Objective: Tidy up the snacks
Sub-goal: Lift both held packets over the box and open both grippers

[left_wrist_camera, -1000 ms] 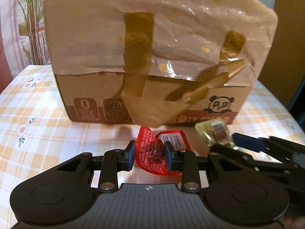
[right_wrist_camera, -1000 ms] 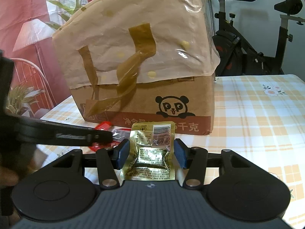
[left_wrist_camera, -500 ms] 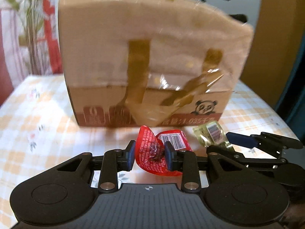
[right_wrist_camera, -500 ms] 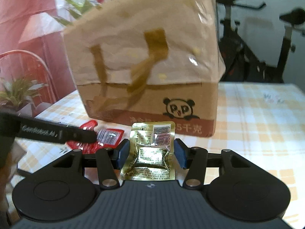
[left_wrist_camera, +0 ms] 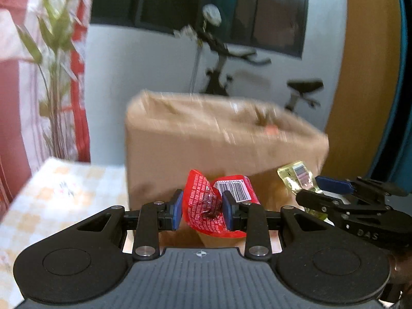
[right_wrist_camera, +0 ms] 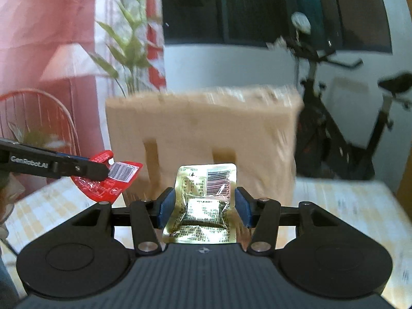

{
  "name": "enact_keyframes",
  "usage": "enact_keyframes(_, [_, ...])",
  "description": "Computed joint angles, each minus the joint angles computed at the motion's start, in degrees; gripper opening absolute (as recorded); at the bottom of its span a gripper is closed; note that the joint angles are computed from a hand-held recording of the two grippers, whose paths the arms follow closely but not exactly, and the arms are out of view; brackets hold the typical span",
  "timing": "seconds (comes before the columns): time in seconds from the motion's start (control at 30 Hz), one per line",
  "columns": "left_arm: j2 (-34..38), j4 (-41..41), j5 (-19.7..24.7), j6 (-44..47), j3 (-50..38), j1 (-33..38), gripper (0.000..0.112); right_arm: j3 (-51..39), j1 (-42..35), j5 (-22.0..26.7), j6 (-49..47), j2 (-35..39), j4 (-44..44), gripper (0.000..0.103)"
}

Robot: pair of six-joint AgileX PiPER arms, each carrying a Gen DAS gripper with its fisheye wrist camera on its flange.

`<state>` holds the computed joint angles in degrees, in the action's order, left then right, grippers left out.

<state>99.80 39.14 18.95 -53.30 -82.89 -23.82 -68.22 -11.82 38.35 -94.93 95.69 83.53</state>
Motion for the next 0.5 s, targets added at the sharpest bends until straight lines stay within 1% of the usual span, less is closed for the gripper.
enact_keyframes(0.07, [0.27,5.06,-0.74,-4.27,-1.69,0.94,0.033,-2.99,0.83,0.44,-0.38,0.18,0.46,0.054])
enact_keyframes(0.13, [1.68,12.37,-0.34,-10.64,-4.65,1.21,0.033,-7.26,2.27,0.46,0.37,1.26,-0.21,0.053])
enact_keyframes(0.17, [2.18,14.16,-0.02,-12.70,-6.01,1.29,0.033,-9.93,3.06,0.31,1.67,2.09,-1.42,0.053])
enact_keyframes(0.27, [5.91,10.90,0.86,-10.21,-13.16,2.26,0.033,-18.40,5.50,-0.63,6.37,5.67,-4.55,0.053])
enact_keyframes(0.33, [9.00,10.30,1.77,-8.88,-18.41,2.40,0.033,-24.53,6.80,-1.10,10.86,8.88,-8.04,0.053])
enact_keyframes(0.4, [13.11,7.44,4.41,-4.53,-25.43,2.50,0.033,-31.66,7.84,-0.81,17.21,13.03,-12.91,0.053])
enact_keyframes(0.47, [17.24,4.17,7.47,-0.33,-32.55,2.69,0.033,-39.94,8.84,0.16,25.59,17.86,-19.52,0.053])
enact_keyframes(0.5, [19.71,1.01,9.43,2.99,-37.01,2.96,0.033,-43.15,9.18,0.44,28.66,19.75,-22.05,0.053])
